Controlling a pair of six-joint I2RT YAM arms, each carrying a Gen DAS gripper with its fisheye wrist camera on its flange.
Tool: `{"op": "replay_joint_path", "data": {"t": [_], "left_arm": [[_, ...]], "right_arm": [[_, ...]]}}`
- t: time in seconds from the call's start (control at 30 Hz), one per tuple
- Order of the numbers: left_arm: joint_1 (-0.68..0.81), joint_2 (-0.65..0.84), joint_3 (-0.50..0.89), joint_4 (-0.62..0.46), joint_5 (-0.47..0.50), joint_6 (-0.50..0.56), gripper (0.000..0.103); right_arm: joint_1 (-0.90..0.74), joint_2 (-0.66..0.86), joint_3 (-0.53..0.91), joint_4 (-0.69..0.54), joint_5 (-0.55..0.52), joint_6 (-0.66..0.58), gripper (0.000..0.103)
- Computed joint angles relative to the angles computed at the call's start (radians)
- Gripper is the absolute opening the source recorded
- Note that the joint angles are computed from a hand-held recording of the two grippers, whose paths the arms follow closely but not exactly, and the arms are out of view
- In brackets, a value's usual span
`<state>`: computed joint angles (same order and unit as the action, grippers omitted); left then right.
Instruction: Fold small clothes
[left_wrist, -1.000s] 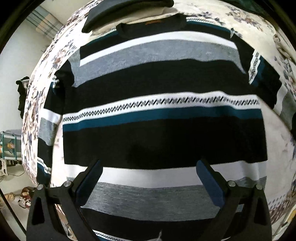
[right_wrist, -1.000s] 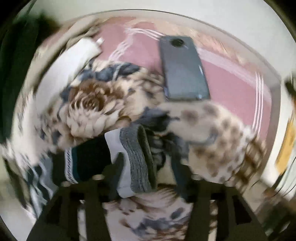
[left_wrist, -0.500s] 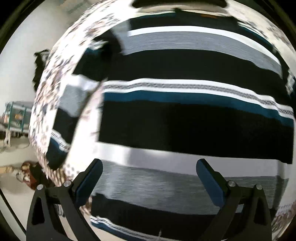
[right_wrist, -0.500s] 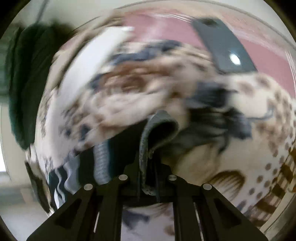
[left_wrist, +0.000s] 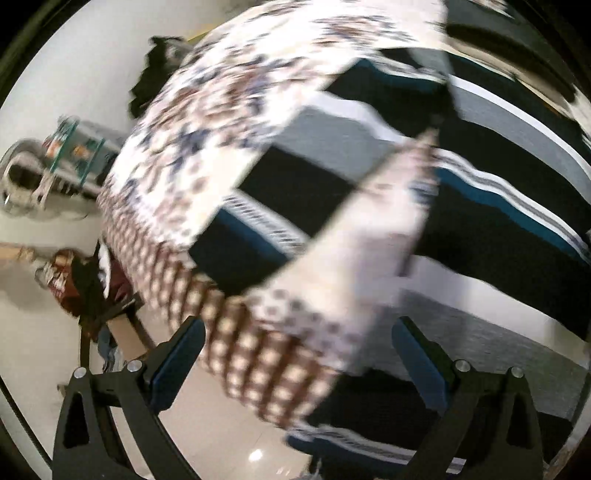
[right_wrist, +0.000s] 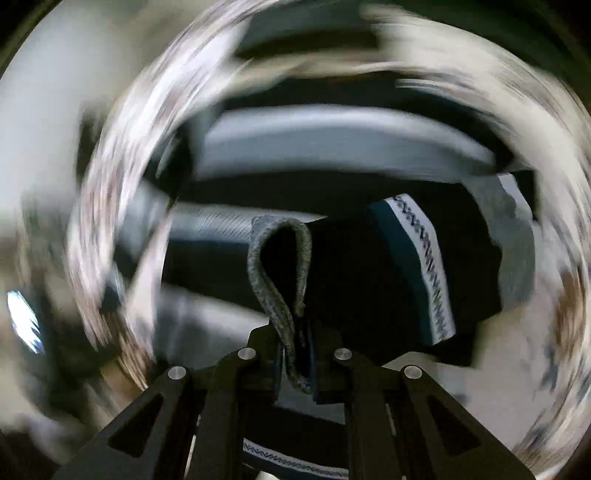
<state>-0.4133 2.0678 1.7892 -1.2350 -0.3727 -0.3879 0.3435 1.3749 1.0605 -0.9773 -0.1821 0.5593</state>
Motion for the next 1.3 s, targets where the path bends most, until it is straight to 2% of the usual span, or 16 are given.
{"op": "replay_joint_path", "data": {"t": [0.1, 0.2, 0.37, 0.57, 0.63, 0.7, 0.73, 0.77, 0.87, 0.97, 1.03, 1.07, 1.1, 1.13, 1.2, 1.3], "left_arm": [[0.083, -0.065, -0.094, 0.048, -0.014, 0.030, 0.103], [0.149, -0.099, -0.155, 0.085, -0.009, 0.058, 0.103], [0.228, -0.116, -0.211, 0.126, 0.003, 0.107, 0.103], [0.295, -0.102, -0.213, 0.147, 0.028, 0.147, 0.103], [0.324, -0.092, -0.201, 0.144, 0.056, 0.158, 0.103], [0.366, -0.087, -0.196, 0.152, 0.107, 0.163, 0.103], [0.395, -0.076, -0.189, 0.154, 0.141, 0.161, 0.103], [0.416, -0.064, -0.181, 0.156, 0.169, 0.152, 0.103], [0.500, 0.012, -0.131, 0.154, 0.321, 0.111, 0.103], [0.564, 0.112, -0.069, 0.182, 0.526, 0.062, 0.102], [0.571, 0.194, -0.015, 0.206, 0.606, 0.016, 0.092], [0.566, 0.232, 0.013, 0.224, 0.639, -0.003, 0.080], [0.548, 0.267, 0.055, 0.216, 0.615, -0.009, 0.065], [0.532, 0.286, 0.085, 0.209, 0.583, -0.008, 0.056], [0.489, 0.274, 0.097, 0.246, 0.509, 0.023, 0.009], [0.418, 0.189, 0.071, 0.279, 0.398, 0.094, 0.008]], "right_arm": [[0.314, 0.283, 0.175, 0.038, 0.056, 0.084, 0.011], [0.452, 0.463, 0.313, 0.014, 0.064, 0.131, 0.011], [0.567, 0.564, 0.397, -0.029, 0.044, 0.165, 0.011], [0.619, 0.672, 0.425, 0.004, -0.072, 0.197, 0.009], [0.598, 0.625, 0.344, 0.073, -0.146, 0.235, 0.014], [0.560, 0.519, 0.228, 0.156, -0.206, 0.275, 0.030], [0.545, 0.474, 0.191, 0.168, -0.208, 0.290, 0.046], [0.524, 0.405, 0.134, 0.193, -0.204, 0.311, 0.052], [0.457, 0.258, 0.027, 0.183, -0.153, 0.341, 0.054], [0.343, 0.157, -0.045, 0.116, -0.105, 0.354, 0.056], [0.241, 0.099, -0.100, 0.076, -0.095, 0.351, 0.056], [0.201, 0.078, -0.127, 0.065, -0.088, 0.359, 0.056], [0.147, 0.047, -0.166, 0.055, -0.080, 0.369, 0.056], [0.097, 0.026, -0.187, 0.040, -0.080, 0.361, 0.056], [0.005, -0.002, -0.212, 0.007, -0.070, 0.353, 0.056], [-0.086, -0.094, -0.262, -0.053, -0.048, 0.306, 0.056]]}}
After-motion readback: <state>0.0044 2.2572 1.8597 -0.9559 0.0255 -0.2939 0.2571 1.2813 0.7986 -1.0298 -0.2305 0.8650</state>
